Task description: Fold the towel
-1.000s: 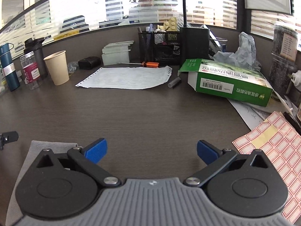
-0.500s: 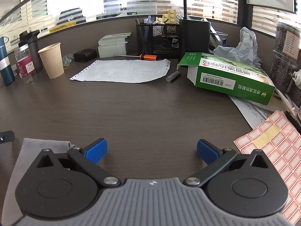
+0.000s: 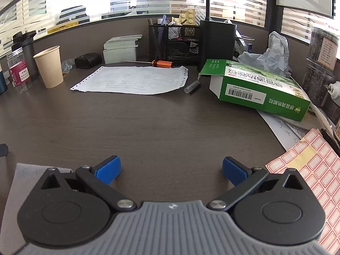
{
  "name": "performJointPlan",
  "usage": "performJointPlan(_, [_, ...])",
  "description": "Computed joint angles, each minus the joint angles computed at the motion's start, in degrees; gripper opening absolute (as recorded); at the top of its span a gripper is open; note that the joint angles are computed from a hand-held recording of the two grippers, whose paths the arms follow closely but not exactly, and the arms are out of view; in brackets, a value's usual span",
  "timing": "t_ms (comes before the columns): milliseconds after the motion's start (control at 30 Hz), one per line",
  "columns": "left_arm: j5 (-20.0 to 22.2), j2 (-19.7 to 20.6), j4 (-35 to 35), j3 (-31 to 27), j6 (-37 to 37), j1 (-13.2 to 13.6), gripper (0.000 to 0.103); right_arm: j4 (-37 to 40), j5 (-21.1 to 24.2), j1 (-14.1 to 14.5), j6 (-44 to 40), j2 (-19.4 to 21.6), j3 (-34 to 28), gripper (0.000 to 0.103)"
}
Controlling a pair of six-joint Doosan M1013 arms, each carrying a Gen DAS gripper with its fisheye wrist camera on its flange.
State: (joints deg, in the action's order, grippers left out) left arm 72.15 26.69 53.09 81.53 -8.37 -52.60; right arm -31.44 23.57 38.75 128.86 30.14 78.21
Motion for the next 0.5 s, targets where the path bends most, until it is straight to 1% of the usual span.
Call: performJointPlan(500, [-0.03,0.00,-0.01,0.02,0.18,-0.03,0.103,0.27,-0.14,-0.17,-0.20,-0.11,0.17,0.103])
